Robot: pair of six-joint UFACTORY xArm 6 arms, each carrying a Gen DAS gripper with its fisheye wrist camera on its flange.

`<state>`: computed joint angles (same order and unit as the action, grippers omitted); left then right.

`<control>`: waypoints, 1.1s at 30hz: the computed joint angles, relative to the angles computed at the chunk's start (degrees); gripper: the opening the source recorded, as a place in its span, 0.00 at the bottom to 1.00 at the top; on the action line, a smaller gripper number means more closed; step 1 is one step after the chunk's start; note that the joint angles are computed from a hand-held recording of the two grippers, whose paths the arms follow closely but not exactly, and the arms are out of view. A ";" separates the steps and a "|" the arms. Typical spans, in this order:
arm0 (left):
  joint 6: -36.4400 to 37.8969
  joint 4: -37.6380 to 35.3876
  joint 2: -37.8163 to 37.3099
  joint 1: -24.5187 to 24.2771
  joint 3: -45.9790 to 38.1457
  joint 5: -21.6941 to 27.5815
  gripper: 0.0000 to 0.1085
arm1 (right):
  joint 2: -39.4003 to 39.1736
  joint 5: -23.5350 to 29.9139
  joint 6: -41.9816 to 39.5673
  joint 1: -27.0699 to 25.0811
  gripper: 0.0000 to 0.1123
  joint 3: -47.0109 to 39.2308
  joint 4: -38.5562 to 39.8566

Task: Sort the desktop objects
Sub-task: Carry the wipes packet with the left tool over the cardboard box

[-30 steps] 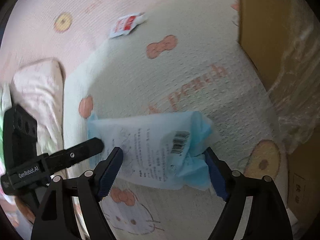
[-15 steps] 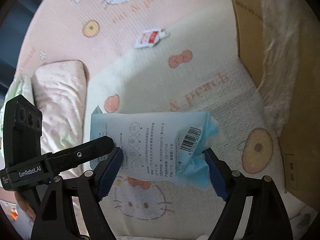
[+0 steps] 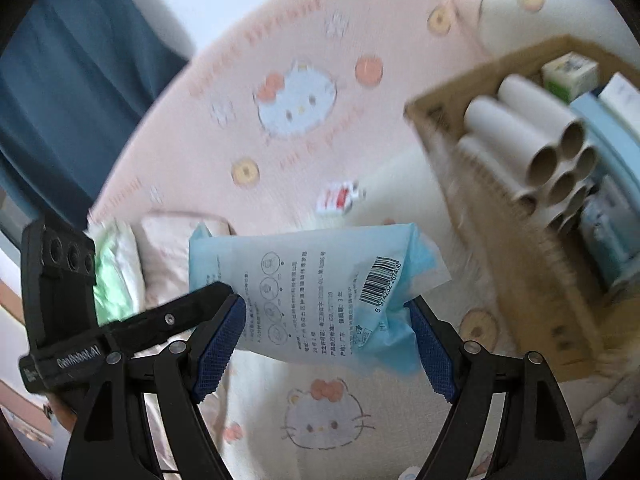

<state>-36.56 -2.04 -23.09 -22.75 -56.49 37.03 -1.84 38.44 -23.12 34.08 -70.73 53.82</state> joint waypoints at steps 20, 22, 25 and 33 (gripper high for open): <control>4.53 0.21 25.92 -7.17 -34.64 5.34 0.55 | -4.85 2.90 -7.68 -14.86 0.72 -0.74 6.47; 5.51 -2.74 30.23 -6.98 -39.83 6.16 0.55 | -3.88 3.82 -7.61 -16.61 0.72 -2.19 5.28; 6.68 -7.53 37.17 -6.48 -48.67 8.40 0.55 | -2.10 5.84 -8.22 -19.55 0.72 -4.67 4.43; 6.66 -10.48 53.34 -7.05 -70.49 16.27 0.53 | 4.71 11.42 -5.70 -25.32 0.72 -12.51 -0.14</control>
<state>-29.89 -12.52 30.25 -29.80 -126.98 53.30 2.87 49.85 -28.81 8.76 -83.24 53.68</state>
